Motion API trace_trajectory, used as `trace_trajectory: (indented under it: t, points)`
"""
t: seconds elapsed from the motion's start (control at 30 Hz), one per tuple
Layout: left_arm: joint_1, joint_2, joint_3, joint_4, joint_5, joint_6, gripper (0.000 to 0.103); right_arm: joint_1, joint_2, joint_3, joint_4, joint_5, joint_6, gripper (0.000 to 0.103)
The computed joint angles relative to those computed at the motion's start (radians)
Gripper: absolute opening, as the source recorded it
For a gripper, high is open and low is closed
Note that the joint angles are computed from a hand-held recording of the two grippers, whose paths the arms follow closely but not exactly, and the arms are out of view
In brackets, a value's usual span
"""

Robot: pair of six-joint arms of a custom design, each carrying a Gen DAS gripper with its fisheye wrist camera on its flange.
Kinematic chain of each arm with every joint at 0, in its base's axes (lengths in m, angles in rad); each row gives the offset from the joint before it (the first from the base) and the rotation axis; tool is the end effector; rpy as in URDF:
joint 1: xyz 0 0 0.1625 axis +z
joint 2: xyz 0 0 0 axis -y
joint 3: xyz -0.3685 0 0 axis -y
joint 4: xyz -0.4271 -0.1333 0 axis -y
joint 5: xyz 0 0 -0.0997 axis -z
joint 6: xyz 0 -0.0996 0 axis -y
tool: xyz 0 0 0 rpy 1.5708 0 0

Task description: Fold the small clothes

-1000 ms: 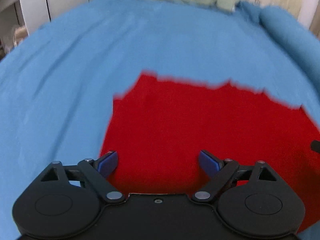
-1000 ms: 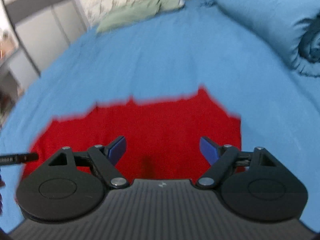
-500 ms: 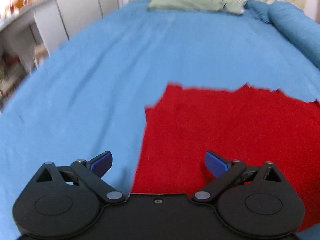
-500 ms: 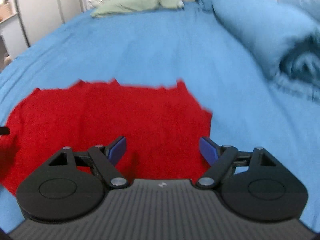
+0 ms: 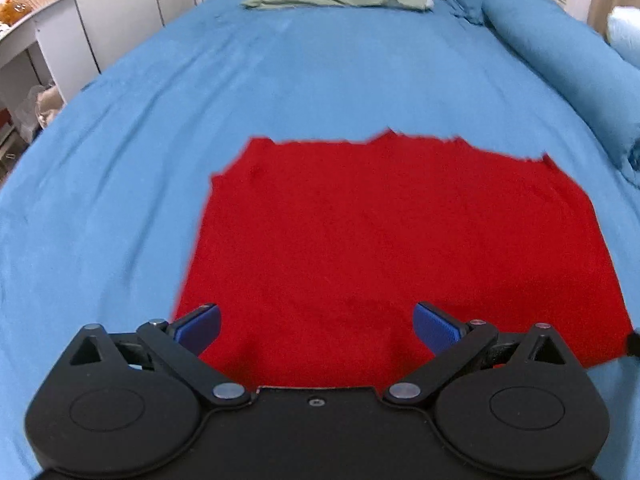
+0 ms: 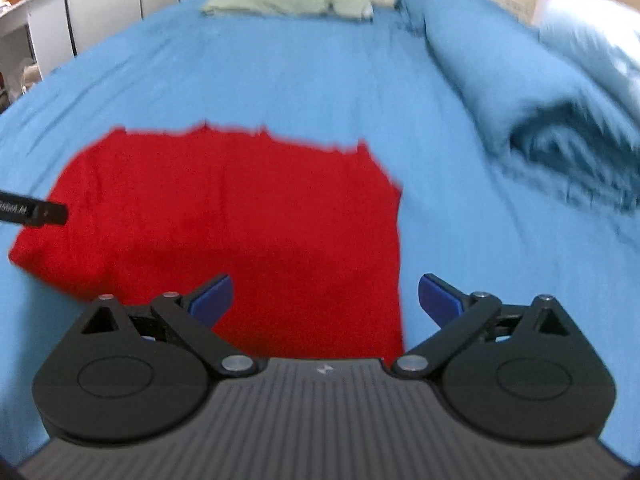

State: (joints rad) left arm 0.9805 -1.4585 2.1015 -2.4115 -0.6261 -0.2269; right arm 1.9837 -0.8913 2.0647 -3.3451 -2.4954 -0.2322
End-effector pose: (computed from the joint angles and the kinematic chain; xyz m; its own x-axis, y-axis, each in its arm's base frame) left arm -0.0962 -0.5281 0.2349 -0.6834 0.0057 -0.7300 0.4023 0.8373 -0.3701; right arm 0.2551 -0.4483 0.0622 -0.6369 -0.0066 0.7710 -0.4907 0.7748 -0.3987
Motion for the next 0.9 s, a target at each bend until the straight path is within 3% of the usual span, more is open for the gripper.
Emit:
trace_trajectory:
  t: [0.1, 0.2, 0.4, 0.47, 0.6, 0.67, 0.8, 0.9]
  points:
    - [-0.003, 0.011, 0.016, 0.008, -0.018, -0.033, 0.103, -0.029, 0.02, 0.03, -0.019, -0.005, 0.098, 0.103]
    - [0.002, 0.026, 0.024, -0.016, -0.035, -0.083, 0.103, -0.077, 0.027, 0.065, -0.073, 0.037, 0.213, 0.103]
    - [0.029, 0.064, 0.007, -0.099, -0.128, -0.057, 0.103, -0.199, 0.015, 0.144, -0.258, 0.207, 0.455, 0.103]
    - [0.021, 0.087, -0.004, -0.109, -0.122, -0.036, 0.103, -0.23, 0.053, 0.144, -0.408, 0.249, 0.483, 0.103]
    - [0.025, 0.144, -0.043, -0.155, -0.127, 0.011, 0.103, -0.264, 0.098, 0.113, -0.525, 0.291, 0.509, 0.103]
    - [0.033, 0.186, -0.075, -0.182, -0.11, 0.036, 0.103, -0.274, 0.105, 0.105, -0.553, 0.308, 0.522, 0.103]
    - [0.069, 0.253, -0.142, -0.209, -0.123, 0.074, 0.103, -0.279, 0.089, 0.103, -0.545, 0.327, 0.536, 0.079]
    - [0.089, 0.289, -0.176, -0.21, -0.096, 0.103, 0.102, -0.285, 0.068, 0.118, -0.528, 0.37, 0.518, 0.077]
